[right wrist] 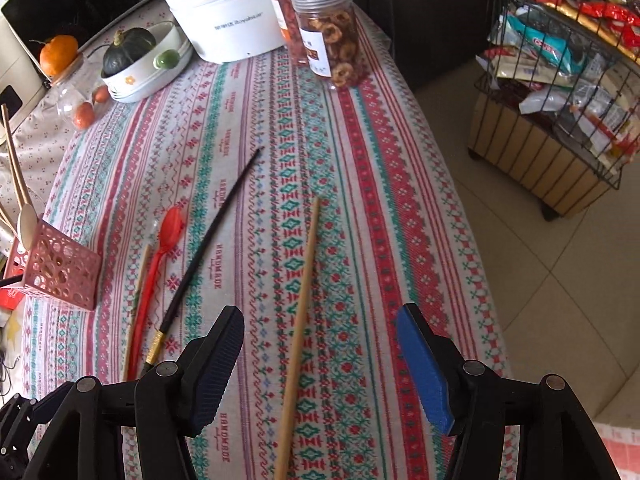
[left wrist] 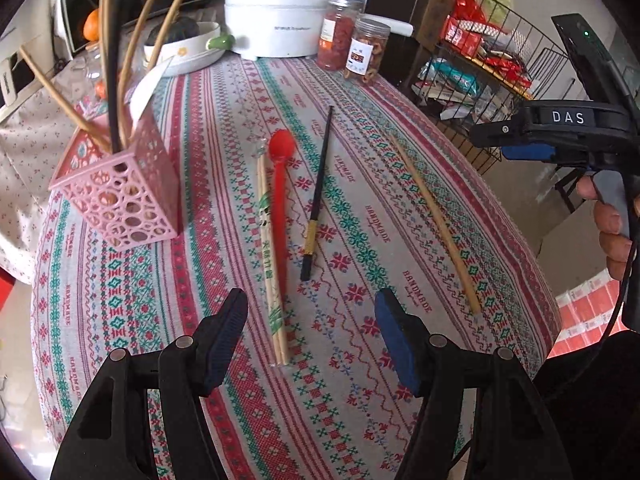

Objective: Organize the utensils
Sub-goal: 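Grasp the dark chopstick with the left tool while the right tool grasps a wooden chopstick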

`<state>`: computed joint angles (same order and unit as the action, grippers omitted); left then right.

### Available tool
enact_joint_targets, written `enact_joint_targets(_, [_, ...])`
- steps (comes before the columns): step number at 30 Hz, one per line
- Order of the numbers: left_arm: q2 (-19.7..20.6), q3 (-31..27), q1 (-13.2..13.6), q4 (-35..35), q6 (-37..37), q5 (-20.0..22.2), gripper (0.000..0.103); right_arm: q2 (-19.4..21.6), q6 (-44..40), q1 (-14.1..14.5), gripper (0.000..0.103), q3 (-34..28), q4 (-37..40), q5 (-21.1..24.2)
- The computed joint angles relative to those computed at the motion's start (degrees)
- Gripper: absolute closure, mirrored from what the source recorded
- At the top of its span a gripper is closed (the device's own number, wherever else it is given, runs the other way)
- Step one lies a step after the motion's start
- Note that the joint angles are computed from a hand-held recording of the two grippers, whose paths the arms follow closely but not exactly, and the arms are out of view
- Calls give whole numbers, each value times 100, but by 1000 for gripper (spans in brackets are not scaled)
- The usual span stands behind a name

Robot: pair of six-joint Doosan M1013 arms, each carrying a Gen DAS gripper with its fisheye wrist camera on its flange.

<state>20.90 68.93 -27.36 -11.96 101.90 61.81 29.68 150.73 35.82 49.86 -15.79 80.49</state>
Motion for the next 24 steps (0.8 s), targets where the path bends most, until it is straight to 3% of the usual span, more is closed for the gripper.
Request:
enact_joint_targets(4, [286, -458, -264, 287, 103, 51, 35, -82, 17, -112, 34, 145, 123, 67])
enact_joint_targets(7, [738, -1178, -355, 367, -15, 375, 35, -86, 0, -211, 34, 205, 276, 98])
enact_joint_targets(14, [1992, -3058, -410, 606, -848, 1246, 61, 7, -167, -461, 34, 277, 835, 1])
enact_joint_targets(19, [2853, -4406, -398, 599, -897, 1927, 78, 90, -104, -607, 34, 320, 1169, 57])
enact_joint_targets(23, [3512, -5524, -409, 665, -1025, 2600, 84, 114, -66, -652, 34, 304, 1233, 52])
enact_joint_targets(24, [3532, -5553, -427, 745, -989, 2530, 84, 124, -75, -654, 34, 282, 1223, 45])
